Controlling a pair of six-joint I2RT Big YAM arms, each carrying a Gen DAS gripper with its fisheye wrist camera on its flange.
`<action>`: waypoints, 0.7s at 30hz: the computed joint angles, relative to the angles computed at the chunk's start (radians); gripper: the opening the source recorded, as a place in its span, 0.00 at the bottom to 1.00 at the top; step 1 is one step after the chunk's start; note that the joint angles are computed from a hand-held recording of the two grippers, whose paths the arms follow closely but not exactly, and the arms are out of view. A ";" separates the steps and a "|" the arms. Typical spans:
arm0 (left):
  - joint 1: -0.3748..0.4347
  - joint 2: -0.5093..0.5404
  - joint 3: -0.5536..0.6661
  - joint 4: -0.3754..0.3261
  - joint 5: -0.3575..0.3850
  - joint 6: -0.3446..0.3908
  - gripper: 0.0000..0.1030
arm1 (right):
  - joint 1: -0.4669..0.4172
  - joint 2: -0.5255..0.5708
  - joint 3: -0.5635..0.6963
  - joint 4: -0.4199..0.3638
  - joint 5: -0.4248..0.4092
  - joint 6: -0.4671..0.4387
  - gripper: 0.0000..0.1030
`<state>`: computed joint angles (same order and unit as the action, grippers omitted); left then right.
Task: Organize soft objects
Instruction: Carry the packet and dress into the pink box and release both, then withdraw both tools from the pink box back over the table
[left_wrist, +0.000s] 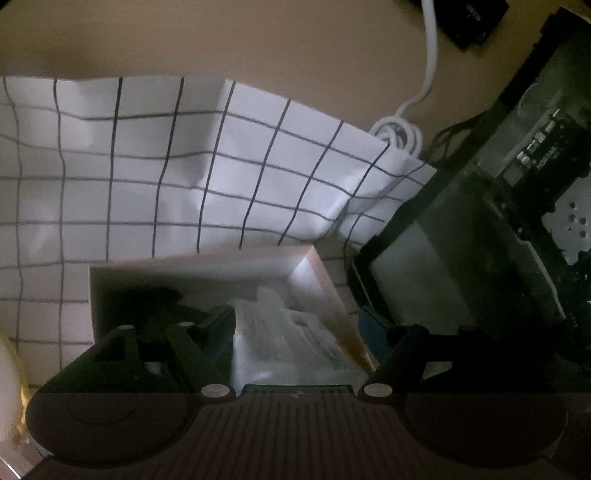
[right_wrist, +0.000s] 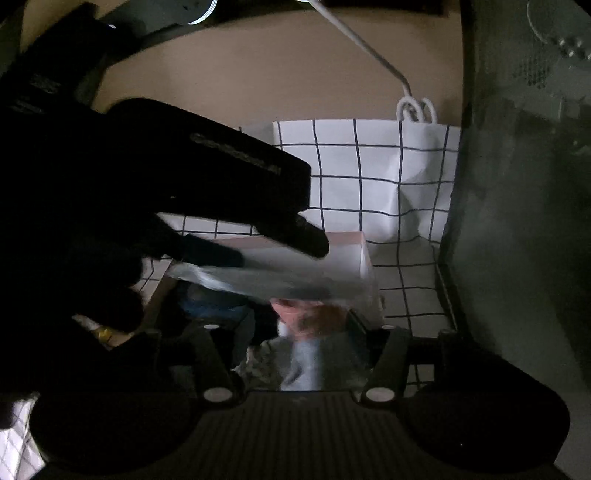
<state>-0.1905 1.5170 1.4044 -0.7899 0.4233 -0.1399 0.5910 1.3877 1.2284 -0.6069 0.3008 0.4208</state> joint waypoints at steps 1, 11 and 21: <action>-0.001 0.002 0.004 -0.007 -0.007 -0.002 0.76 | 0.006 -0.007 -0.001 -0.006 0.013 -0.004 0.53; 0.048 -0.028 0.032 -0.108 0.041 -0.013 0.66 | 0.027 -0.082 -0.004 0.016 0.131 0.057 0.53; 0.235 -0.240 -0.076 -0.089 0.101 -0.019 0.66 | -0.070 0.115 0.152 -0.105 -0.038 0.202 0.43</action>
